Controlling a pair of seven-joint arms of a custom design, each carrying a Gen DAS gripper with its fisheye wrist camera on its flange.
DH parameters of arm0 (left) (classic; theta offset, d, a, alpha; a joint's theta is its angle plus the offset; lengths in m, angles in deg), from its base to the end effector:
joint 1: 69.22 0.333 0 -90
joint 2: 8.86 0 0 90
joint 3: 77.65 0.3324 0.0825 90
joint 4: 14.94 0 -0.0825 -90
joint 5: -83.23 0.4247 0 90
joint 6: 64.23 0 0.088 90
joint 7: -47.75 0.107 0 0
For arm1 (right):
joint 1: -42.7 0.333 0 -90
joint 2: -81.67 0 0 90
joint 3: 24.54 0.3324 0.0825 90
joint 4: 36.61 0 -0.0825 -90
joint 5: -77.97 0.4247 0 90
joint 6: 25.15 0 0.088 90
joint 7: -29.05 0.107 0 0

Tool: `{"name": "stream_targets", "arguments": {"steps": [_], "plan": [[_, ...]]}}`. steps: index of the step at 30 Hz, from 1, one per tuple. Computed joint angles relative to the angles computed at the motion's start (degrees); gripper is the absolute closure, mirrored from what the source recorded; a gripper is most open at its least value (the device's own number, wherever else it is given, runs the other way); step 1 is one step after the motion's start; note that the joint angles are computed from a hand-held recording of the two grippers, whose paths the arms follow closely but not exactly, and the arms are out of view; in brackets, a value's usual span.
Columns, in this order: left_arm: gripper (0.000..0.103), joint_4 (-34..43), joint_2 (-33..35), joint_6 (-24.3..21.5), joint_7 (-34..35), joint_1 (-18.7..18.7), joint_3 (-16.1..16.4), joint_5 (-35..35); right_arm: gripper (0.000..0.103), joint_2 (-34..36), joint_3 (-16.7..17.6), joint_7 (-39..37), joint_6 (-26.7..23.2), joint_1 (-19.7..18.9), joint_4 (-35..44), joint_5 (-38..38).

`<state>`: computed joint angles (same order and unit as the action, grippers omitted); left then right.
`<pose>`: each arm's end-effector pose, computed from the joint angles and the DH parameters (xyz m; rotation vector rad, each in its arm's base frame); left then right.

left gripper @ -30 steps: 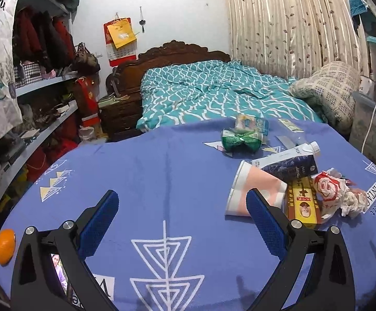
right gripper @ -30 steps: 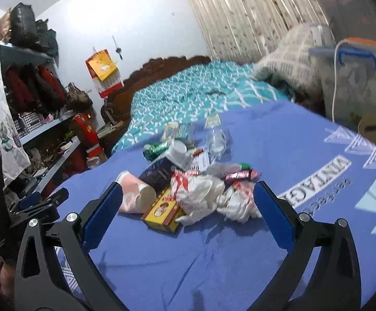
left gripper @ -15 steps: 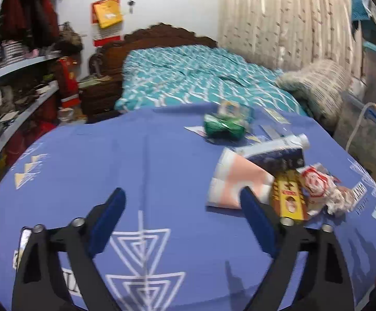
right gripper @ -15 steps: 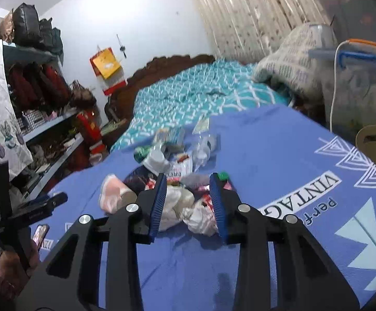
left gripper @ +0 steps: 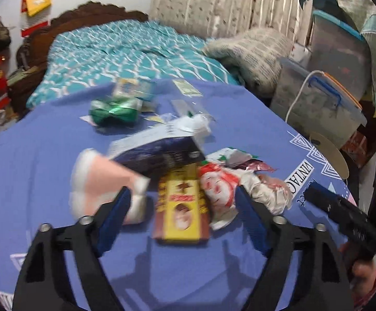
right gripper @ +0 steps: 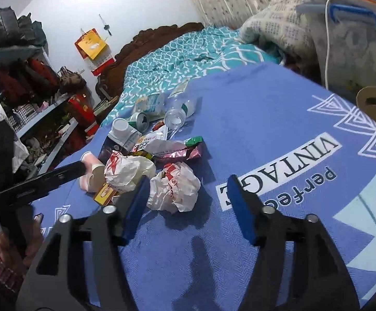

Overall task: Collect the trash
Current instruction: 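Grasp the green-and-white box with the right gripper while the left grasps the red-printed crumpled wrapper, then carry both items over the beige bin and open both grippers to drop them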

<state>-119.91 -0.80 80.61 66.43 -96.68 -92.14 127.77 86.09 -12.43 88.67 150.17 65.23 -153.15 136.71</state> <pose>0.5068 -0.4544 0.5162 -1.8106 1.8010 -0.8579 0.5607 0.3018 0.4869 -1.6259 1.4136 -0.1826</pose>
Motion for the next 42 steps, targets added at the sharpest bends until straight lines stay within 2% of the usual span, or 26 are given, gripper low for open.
{"name": "stream_targets", "arguments": {"steps": [5, 6, 7, 8, 10, 12, 15, 21, 24, 25, 26, 29, 35, 39, 42], "plan": [[0.023, 6.73, 6.73, 0.51, 6.59, -0.23, 0.08, -6.62, 0.036, 1.85, -0.05, -2.9, -4.49, -1.24, 2.92, 1.39], [0.035, 7.5, 7.5, 0.34, 7.59, -0.63, 0.4, -7.39, 0.036, 2.73, -0.16, -3.65, -5.88, -1.82, 4.45, 2.24], [0.062, 8.15, 8.3, 0.56, 9.54, -0.68, 0.31, -9.11, 0.036, 3.65, -0.33, -3.87, -7.64, -2.46, 6.02, 2.73], [0.066, 7.95, 8.71, 2.4, 12.07, -0.19, -0.19, -12.03, 0.036, 5.28, -0.85, -2.77, -11.79, -3.5, 8.62, 2.64], [0.071, 6.86, 7.45, 2.44, 10.28, -2.08, 1.38, -10.31, 0.036, 8.73, -0.88, -1.77, -20.05, -6.13, 13.73, 5.64], [0.071, 4.31, 5.12, 3.79, 8.94, -2.69, 1.89, -8.88, 0.036, 12.36, -1.12, 1.07, -25.55, -7.6, 18.37, 5.78], [0.071, -1.25, 0.14, 6.41, 6.23, -2.1, 1.59, -7.69, 0.044, 17.68, -0.65, 6.14, -32.31, -9.5, 24.67, 4.42], [0.071, -7.99, -5.81, 8.58, 3.69, 0.96, -0.91, -8.54, 0.048, 26.28, 0.11, 13.8, -36.95, -9.42, 35.98, -4.86], [0.071, -9.35, -6.82, 8.81, 2.93, 1.92, -1.91, -8.42, 0.063, 31.74, 0.63, 17.86, -41.46, -9.14, 43.87, -10.56], [0.071, -9.55, -6.99, 8.76, 2.81, 2.15, -2.18, -8.41, 0.072, 32.96, 1.17, 18.5, -42.78, -9.31, 45.6, -11.53], [0.071, -9.63, -7.06, 8.73, 2.76, 2.35, -2.4, -8.37, 0.081, 33.56, 1.54, 18.86, -43.03, -9.34, 46.52, -12.33], [0.071, -9.78, -7.37, 8.78, 2.25, 2.77, -2.78, -7.57, 0.088, 32.1, 3.02, 16.57, -40.13, -10.09, 45.08, -12.5], [0.071, -8.33, -6.99, 8.83, 2.49, 3.11, -3.3, -6.4, 0.088, 24.8, 3.67, 11.5, -30.94, -11.83, 36.0, -8.7], [0.071, -4.94, -4.78, 8.69, 4.94, 2.45, -3.29, -6.91, 0.089, 19.45, 4.46, 6.76, -26.37, -15.24, 28.64, 0.56], [0.071, 0.24, -1.2, 8.56, 8.59, 1.18, -2.94, -7.63, 0.089, 14.68, 3.55, 1.6, -23.81, -17.23, 23.12, 9.0]]}}
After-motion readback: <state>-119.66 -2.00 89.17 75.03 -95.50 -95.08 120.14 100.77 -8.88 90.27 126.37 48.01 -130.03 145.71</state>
